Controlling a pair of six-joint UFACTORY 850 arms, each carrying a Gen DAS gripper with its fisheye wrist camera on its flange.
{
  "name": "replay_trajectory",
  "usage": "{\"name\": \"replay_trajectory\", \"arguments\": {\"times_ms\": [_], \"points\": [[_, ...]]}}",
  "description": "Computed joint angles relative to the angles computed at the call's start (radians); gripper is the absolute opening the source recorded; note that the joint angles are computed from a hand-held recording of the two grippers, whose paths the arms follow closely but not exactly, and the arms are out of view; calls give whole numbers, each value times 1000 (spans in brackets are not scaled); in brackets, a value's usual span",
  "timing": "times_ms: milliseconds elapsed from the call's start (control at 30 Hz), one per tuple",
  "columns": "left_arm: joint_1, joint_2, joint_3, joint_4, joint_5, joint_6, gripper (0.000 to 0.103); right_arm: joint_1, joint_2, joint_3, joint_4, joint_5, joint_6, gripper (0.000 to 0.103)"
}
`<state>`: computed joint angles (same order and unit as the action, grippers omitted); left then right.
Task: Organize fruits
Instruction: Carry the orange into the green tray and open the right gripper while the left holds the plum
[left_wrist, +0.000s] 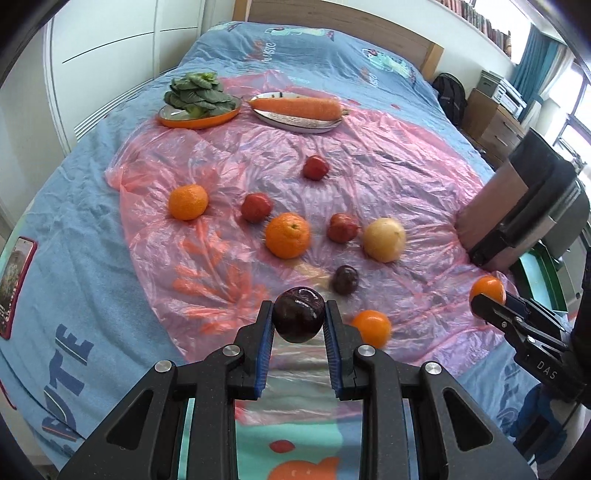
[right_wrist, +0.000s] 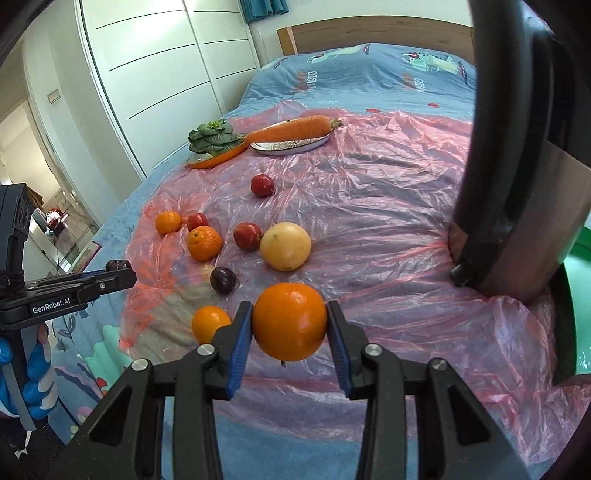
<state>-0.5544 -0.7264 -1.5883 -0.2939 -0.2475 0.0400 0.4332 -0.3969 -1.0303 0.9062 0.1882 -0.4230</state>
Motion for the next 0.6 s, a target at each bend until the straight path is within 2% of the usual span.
{"name": "replay_trajectory", "arguments": {"times_ms": [100,300,600], "points": [[-30,16,4,-172,-18,185,22,-5,61,63,46,24,-23,17],[-104,14,-43,-336,-81,386,22,-34,194,204,149,82,-81,17],[-226,-82,-247,-302,-196,417,22,-143,347,362,212,157,-96,17]]}}
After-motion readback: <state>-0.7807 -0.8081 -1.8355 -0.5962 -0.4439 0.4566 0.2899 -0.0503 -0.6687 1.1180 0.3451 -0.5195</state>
